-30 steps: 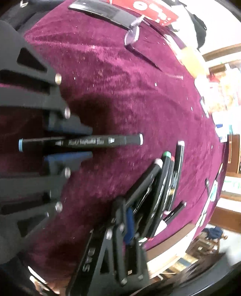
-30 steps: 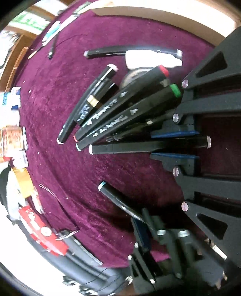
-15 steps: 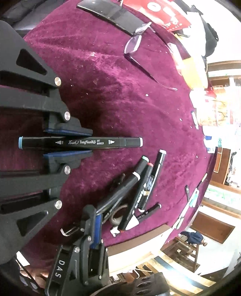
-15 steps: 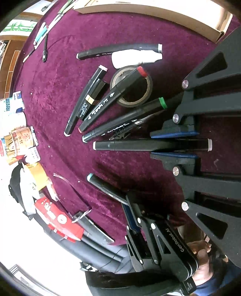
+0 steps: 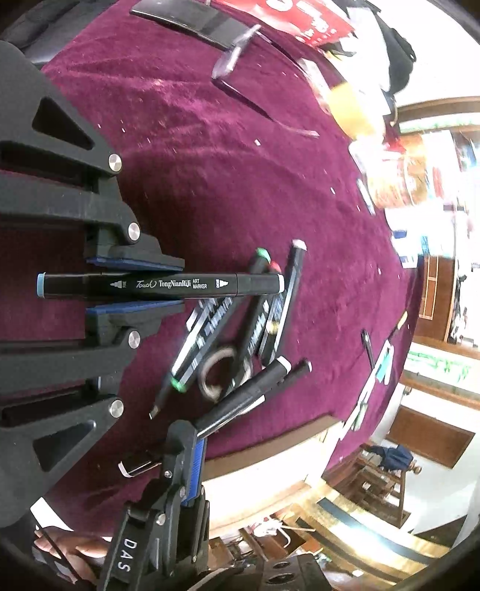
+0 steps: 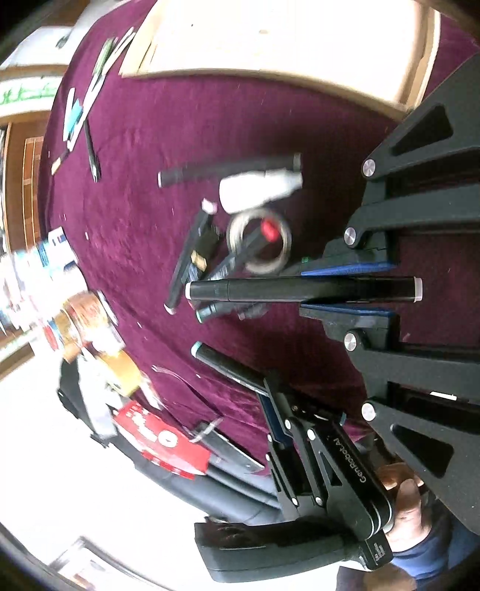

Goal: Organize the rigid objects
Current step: 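Carry both black markers over the cardboard tray and lower them inside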

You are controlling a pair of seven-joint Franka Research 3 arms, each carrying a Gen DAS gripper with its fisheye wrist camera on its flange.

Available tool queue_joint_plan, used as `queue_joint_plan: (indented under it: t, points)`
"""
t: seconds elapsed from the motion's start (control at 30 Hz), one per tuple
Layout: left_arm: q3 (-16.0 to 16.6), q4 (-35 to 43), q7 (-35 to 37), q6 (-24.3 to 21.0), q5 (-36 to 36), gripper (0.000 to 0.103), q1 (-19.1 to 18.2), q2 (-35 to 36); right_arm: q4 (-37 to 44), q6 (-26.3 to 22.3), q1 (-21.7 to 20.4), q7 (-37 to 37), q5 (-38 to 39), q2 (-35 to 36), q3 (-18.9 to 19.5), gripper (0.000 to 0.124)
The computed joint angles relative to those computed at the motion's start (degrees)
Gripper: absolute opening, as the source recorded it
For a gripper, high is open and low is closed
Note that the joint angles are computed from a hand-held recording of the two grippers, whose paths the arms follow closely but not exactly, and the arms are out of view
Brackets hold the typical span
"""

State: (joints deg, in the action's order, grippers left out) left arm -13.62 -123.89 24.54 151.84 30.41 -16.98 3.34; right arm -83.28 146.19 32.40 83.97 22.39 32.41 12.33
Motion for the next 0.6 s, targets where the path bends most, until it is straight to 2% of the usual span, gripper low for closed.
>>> queue_joint_plan:
  t: [0.37, 0.6]
  points:
    - [-1.2, 18.4, 10.5, -3.2, -2.7, 0.012, -4.2, 11.6, -13.7, 8.8, -5.8, -0.2, 7.0, -9.5, -0.6, 0.013]
    - [-1.7, 33.5, 19.5, -6.5, -7.6, 0.012, -8.0, 22.4, -19.2, 12.0, -7.1, 6.5, 5.1, -12.8, -3.9, 0.013]
